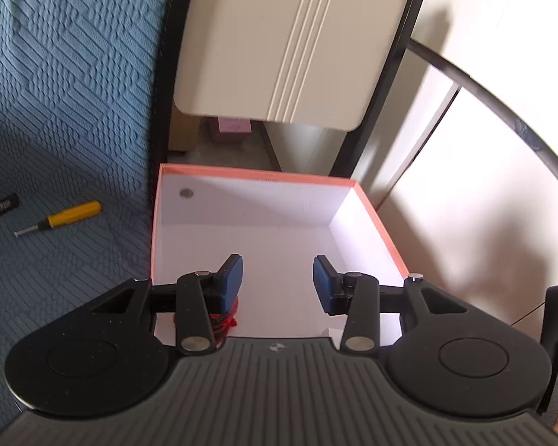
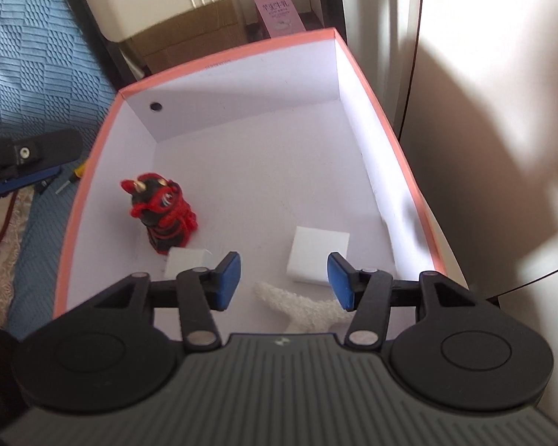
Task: Organize rigid objects
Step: 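Open left tool to drop plug in box while right tool releases fluffy toy, then withdraw both open tools from the box back over the chair seat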
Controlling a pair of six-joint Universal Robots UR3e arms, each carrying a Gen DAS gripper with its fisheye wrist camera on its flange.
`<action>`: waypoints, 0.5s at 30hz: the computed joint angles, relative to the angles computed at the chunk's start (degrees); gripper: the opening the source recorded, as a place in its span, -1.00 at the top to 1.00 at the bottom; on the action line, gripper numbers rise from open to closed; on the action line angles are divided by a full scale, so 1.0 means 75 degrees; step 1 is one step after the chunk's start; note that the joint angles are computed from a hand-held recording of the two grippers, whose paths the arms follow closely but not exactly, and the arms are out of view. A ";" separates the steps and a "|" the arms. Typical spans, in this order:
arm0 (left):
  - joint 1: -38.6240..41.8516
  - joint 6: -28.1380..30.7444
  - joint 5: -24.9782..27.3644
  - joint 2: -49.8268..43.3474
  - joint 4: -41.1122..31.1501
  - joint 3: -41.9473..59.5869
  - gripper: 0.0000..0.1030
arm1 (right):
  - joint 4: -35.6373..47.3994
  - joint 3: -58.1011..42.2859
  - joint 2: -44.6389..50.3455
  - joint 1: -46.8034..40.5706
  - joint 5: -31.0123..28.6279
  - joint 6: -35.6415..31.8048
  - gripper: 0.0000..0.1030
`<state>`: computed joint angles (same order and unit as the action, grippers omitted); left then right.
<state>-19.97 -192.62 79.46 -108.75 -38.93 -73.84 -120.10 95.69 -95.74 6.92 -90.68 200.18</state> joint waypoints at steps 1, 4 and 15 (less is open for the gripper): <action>0.0046 0.0033 0.0007 0.0139 0.0033 -0.0072 0.07 | 0.0042 -0.0154 0.0016 0.0082 -0.0062 0.0034 -0.06; 0.0223 0.0125 -0.0054 0.0618 0.0170 -0.0376 0.07 | 0.0109 -0.0570 0.0070 0.0346 -0.0213 0.0151 -0.06; 0.1514 0.0445 -0.0910 0.2932 0.0378 -0.2305 0.07 | 0.0425 -0.2242 0.0639 0.1772 -0.1186 0.0719 -0.06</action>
<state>-8.62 -189.28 72.64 -86.75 -36.10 -91.13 -116.91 78.87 -90.95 20.22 -99.57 205.57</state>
